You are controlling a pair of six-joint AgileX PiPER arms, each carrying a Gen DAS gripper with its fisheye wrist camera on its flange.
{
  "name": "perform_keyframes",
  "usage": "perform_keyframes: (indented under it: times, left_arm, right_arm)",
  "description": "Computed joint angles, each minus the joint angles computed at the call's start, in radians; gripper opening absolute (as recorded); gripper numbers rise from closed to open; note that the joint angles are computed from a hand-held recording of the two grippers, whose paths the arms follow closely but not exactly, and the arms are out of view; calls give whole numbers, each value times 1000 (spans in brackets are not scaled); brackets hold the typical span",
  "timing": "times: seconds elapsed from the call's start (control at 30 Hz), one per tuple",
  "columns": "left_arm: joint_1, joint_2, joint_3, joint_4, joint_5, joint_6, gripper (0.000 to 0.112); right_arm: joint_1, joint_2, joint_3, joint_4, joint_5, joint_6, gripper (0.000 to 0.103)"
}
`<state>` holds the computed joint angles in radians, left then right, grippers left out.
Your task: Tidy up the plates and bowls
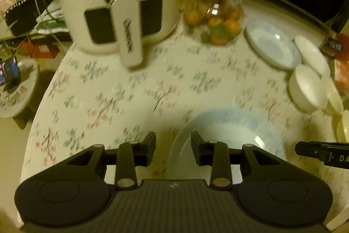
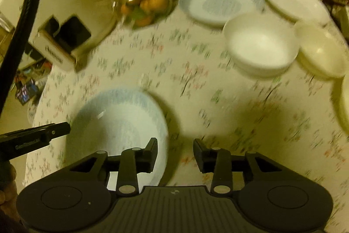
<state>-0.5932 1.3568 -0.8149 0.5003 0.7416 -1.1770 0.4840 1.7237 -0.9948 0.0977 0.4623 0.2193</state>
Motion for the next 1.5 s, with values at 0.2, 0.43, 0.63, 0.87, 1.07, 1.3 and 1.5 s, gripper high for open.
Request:
perform_keyframes:
  times: [0.2,0.43,0.63,0.87,1.07,1.3,1.5]
  left_arm:
    - [39,114,-176,-43,-56,32,32]
    - [5,344,-441,78,-64,-76,36]
    - [14,501,-577,119,-71,-107,36]
    - [60,653,-738,50,-87,-86,36]
    - [66,770,-881,-6,-48,-44,34]
    - [79,852,-994,-32,-18,10,33]
    - [94,904,-1050,-72,-12,43,31]
  right_arm:
    - [-104,-13,-86,139,42,-152,38]
    - [-232,50,-221,181,33,-168,39]
    - [-342,120,-287,294,-5,-234,39]
    - [-391,257,-431,376,14,-218,39]
    - [-395,380,-572,392,41,-189,39]
    - [-402,473,-662,380,70,-135,39]
    - [-395,527,-720,347,83,-85,36]
